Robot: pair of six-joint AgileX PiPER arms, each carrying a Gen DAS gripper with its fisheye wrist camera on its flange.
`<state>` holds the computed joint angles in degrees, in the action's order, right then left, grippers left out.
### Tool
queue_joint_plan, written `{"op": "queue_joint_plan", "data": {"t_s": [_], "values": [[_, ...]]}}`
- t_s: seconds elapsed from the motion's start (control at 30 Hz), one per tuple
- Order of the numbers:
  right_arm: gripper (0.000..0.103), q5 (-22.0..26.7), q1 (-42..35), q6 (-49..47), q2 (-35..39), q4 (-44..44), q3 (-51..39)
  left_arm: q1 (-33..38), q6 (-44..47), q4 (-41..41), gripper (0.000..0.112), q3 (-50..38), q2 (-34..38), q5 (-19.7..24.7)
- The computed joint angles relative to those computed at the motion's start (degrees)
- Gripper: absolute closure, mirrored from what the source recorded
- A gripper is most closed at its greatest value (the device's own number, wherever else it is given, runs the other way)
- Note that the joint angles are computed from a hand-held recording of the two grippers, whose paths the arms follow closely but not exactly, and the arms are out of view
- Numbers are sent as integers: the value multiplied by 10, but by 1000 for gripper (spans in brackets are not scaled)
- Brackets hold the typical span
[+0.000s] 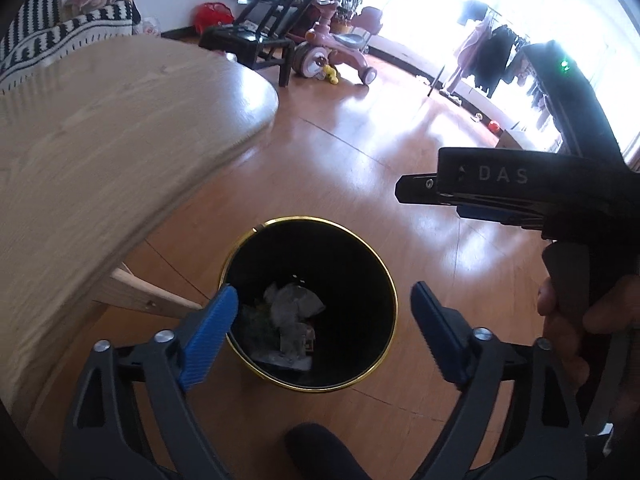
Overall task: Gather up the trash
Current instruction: 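Swing both tools back over the table toward the remaining trash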
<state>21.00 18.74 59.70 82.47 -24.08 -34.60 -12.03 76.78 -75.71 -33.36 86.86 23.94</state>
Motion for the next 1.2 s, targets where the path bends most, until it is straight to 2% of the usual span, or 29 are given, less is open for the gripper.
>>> {"op": "queue_joint_plan", "data": {"t_s": [0.13,0.3,0.43,0.53,0.67,0.8,0.97,1.03,1.2], "values": [[22,20,51,95,-23,-70,-15,41,-46,59,19,8,-50,26],[17,101,186,264,-18,-216,-81,152,-102,161,17,9,-145,88],[15,131,271,304,20,-254,-156,313,-63,201,16,-15,-183,169],[15,138,322,307,69,-259,-227,485,8,212,16,-42,-180,229],[15,146,380,264,161,-229,-355,658,76,205,16,-107,-122,271],[15,168,417,177,266,-161,-508,785,62,220,16,-209,-19,302],[15,204,467,68,403,-88,-716,874,31,233,16,-346,86,315],[15,236,480,11,469,-52,-828,899,14,240,16,-395,124,322],[15,299,495,-91,615,42,-1082,913,-34,266,16,-472,194,305]]}}
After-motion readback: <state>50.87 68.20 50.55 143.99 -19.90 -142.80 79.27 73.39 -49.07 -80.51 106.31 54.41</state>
